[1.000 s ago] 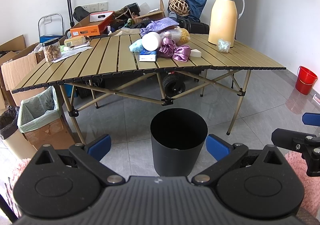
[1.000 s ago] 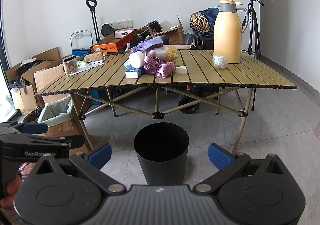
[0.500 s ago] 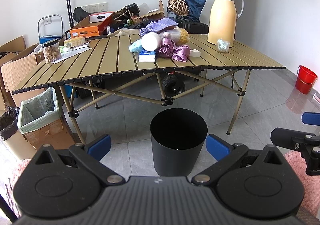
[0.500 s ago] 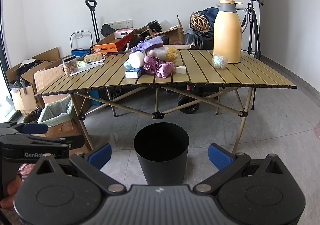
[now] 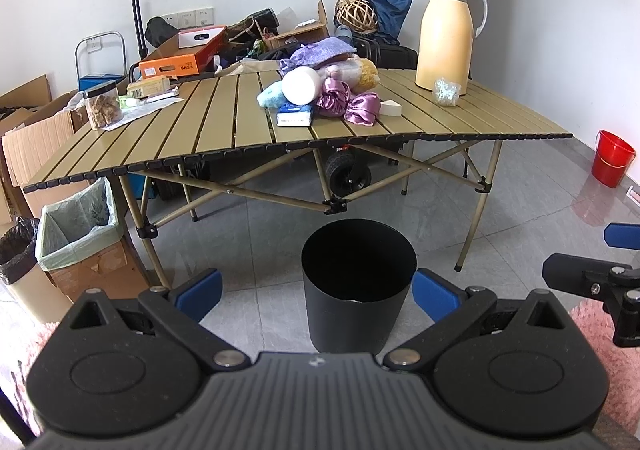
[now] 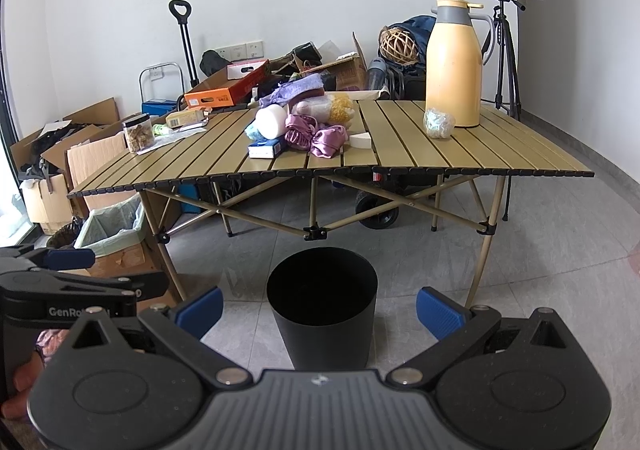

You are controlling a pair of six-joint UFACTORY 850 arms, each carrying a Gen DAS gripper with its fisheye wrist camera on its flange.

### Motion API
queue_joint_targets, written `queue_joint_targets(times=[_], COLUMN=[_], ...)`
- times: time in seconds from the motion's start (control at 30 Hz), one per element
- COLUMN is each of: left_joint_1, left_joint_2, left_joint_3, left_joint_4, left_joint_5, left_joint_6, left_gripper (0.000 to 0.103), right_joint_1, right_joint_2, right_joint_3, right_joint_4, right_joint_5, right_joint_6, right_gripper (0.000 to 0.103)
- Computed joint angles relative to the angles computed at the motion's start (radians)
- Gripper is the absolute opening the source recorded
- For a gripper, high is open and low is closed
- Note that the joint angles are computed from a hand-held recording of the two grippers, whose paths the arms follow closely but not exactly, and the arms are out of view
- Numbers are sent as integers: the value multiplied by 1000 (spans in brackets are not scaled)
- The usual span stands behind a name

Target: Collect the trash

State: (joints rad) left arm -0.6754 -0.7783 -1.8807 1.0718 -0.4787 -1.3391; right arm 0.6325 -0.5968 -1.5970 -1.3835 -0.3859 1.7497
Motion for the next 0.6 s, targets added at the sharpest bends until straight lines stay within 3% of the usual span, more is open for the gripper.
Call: queue_joint_targets(times=[0.6], left_joint_1=[57], left_joint_2=[-153], left_joint_3=[-248], left_joint_4=[-64], left_joint_5=[23], left_joint_6=[123], left_gripper=[103], right_joint_1=[-34], right_joint_2=[-94], right_joint_3=[-142], right_joint_4=[-93], right_joint_5=[-25], right_joint_6=[36], right_gripper=[103])
